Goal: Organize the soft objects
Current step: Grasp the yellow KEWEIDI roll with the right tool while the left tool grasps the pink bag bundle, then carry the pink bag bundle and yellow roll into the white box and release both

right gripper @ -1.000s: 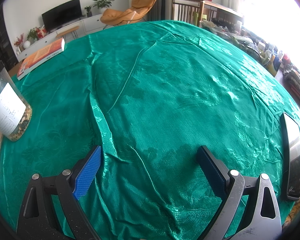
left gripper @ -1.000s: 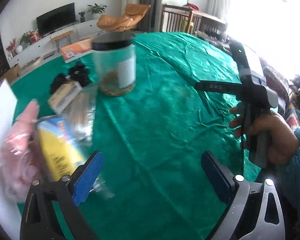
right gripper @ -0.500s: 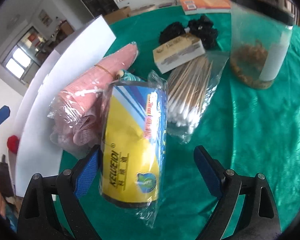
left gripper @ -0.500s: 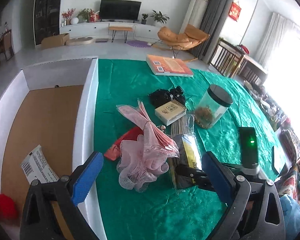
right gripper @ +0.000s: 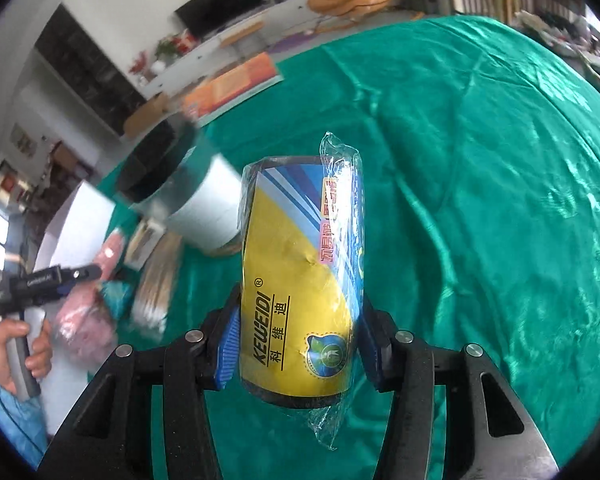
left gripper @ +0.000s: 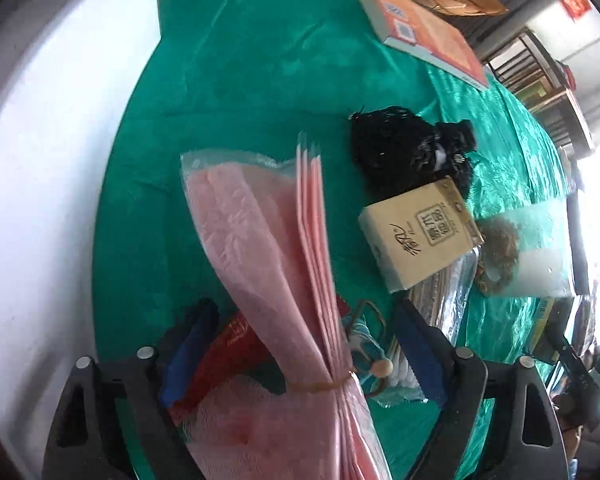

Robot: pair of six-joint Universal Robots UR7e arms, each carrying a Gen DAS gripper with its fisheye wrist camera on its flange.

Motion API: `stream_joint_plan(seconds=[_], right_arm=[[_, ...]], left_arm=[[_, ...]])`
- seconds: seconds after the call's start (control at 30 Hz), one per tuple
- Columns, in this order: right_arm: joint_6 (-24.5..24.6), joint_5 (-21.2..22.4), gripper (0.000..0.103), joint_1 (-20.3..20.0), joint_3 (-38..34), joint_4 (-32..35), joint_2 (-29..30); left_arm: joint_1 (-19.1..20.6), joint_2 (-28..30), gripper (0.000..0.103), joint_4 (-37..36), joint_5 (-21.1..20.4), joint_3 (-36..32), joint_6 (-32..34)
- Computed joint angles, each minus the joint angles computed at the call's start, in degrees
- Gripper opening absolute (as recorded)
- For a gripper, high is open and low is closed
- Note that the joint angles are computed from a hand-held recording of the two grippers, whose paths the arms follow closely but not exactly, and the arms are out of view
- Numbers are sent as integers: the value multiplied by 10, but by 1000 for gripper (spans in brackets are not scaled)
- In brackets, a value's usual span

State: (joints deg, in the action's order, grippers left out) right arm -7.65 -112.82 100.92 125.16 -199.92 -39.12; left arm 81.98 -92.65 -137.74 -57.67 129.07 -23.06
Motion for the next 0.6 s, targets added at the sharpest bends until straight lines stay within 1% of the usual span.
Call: stream_joint_plan(seconds=[0.03,0.07,0.1,0.17,0.2,0.27,0.37,0.4,0.43,0.47,0.53,0.6], right_arm=[[1,-8,52,-9,-12,11,1],[2,-7,52,-20,-17,21,-3],[9,10,52,-32,-22,34,-6],[22,39,52,-45,-30,56,-12],[23,36,52,-42,-36,65,-12],[14,27,52,-30,-47,72,-11],[12,46,52,-16,-58,78,-23],[11,47,52,-6,-59,72,-28],[9,42,52,9,-62,70,-32],[5,35,52,26,-67,71,-37],[-9,31,52,64,-78,84,-45],[-8,44,52,104,-92,113,-44]], left_arm=[[8,3,63,2,-8,-5,-6],[9,4,60,-7,-5,-6,-6],[10,2,29,-26,-12,-5,5],[12,-7,28,-30,-39,-12,8],[8,-17,27,-44,-49,-8,12],[-11,-37,27,-53,-53,-5,22],[-37,-90,27,-63,-79,8,35],[-51,-115,27,-59,-82,14,37],[-61,-132,27,-54,-82,14,40],[-75,-161,27,-43,-76,18,44],[-109,-228,27,-8,-47,30,43],[-141,-305,27,50,-10,37,35]])
